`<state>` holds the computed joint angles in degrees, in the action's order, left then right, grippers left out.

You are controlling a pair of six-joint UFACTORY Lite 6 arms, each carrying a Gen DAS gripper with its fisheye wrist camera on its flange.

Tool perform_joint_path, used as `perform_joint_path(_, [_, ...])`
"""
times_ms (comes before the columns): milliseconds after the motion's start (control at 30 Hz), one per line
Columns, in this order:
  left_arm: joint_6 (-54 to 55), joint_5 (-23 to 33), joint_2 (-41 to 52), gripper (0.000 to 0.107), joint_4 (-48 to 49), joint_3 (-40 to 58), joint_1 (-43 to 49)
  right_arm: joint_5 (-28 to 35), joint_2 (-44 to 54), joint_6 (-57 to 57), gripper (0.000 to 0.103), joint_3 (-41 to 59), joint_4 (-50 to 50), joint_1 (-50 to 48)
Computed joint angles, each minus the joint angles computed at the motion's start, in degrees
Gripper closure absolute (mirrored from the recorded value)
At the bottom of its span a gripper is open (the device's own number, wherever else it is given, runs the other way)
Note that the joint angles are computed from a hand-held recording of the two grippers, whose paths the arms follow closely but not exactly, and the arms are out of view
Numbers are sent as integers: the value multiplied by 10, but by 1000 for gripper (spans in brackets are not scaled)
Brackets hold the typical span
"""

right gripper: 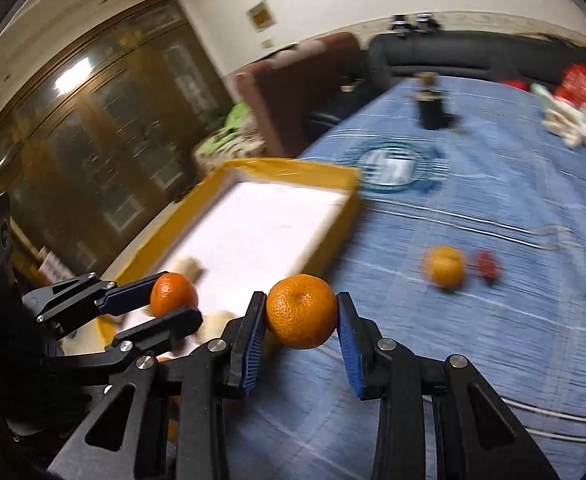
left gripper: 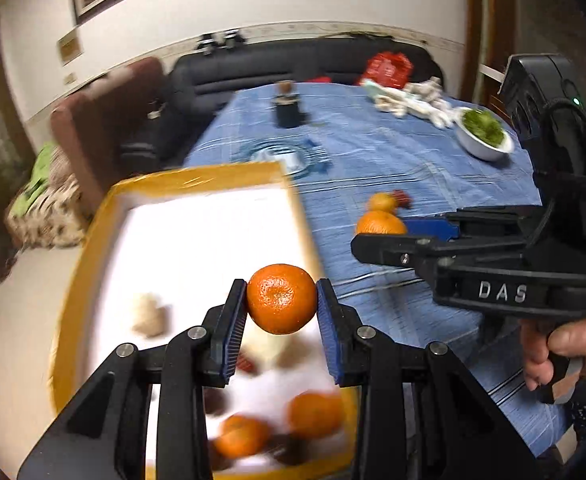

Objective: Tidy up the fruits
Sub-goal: 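Grasp a mandarin with the left tool while the right tool grasps another mandarin, then open both tools over the white tray to drop the two mandarins, then grasp the last small mandarin with the left tool while the right tool grasps the red date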

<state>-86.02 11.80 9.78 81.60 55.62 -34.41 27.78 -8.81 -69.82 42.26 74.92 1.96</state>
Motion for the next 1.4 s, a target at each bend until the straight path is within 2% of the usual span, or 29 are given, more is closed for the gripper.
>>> perform_joint_path(133, [-87, -9, -24, 75, 89, -49, 55, -89, 57, 20, 68, 46, 22, 135])
perform_joint_path(233, [-183, -22, -18, 75, 188, -73, 97, -113, 105, 10, 68, 77, 54, 188])
perform_joint_path(333, [-271, -11, -8, 75, 276, -90, 112, -147, 145, 5, 68, 99, 73, 231])
perform_joint_path(400, [-292, 2, -11, 75, 294, -104, 116, -153, 155, 3, 66, 103, 84, 248])
perform_joint_path(467, [-276, 24, -12, 74, 270, -112, 119, -160, 151, -8, 61, 103, 96, 258])
perform_joint_path(500, [-274, 28, -18, 74, 266, -116, 121, -144, 148, -24, 58, 103, 110, 251])
perform_joint_path(533, [-250, 38, -20, 74, 237, -115, 118, -125, 135, -62, 51, 95, 146, 241])
perform_joint_path(567, [-208, 52, -22, 74, 193, -111, 112, -121, 117, -94, 49, 83, 176, 235])
perform_joint_path(633, [-174, 67, -35, 71, 156, -105, 100, -122, 71, -128, 49, 55, 195, 216])
perform_joint_path(733, [-213, 70, -74, 47, 187, -113, 72, -114, 8, -131, 47, 19, 170, 155])
perform_joint_path(767, [-218, 72, -82, 44, 192, -112, 58, -106, -8, -125, 47, 8, 155, 125])
perform_joint_path(833, [-214, 79, -82, 44, 193, -97, 22, -77, -33, -112, 47, -12, 114, 41])
perform_joint_path(933, [-153, 84, -42, 43, 156, -40, -35, -40, -21, -85, 47, -10, 30, -84])
perform_joint_path(1100, [-22, 71, 75, 43, 49, 96, -89, -55, 85, -108, 49, 37, -41, -204])
perform_joint_path(1167, [68, 55, 122, 43, -40, 152, -95, -54, 123, -116, 59, 58, -51, -220])
perform_joint_path(1267, [206, 45, 176, 43, -190, 219, -94, -48, 171, -148, 59, 89, -44, -217])
perform_joint_path(1400, [351, 56, 220, 43, -347, 277, -92, -74, 224, -137, 61, 130, -53, -173])
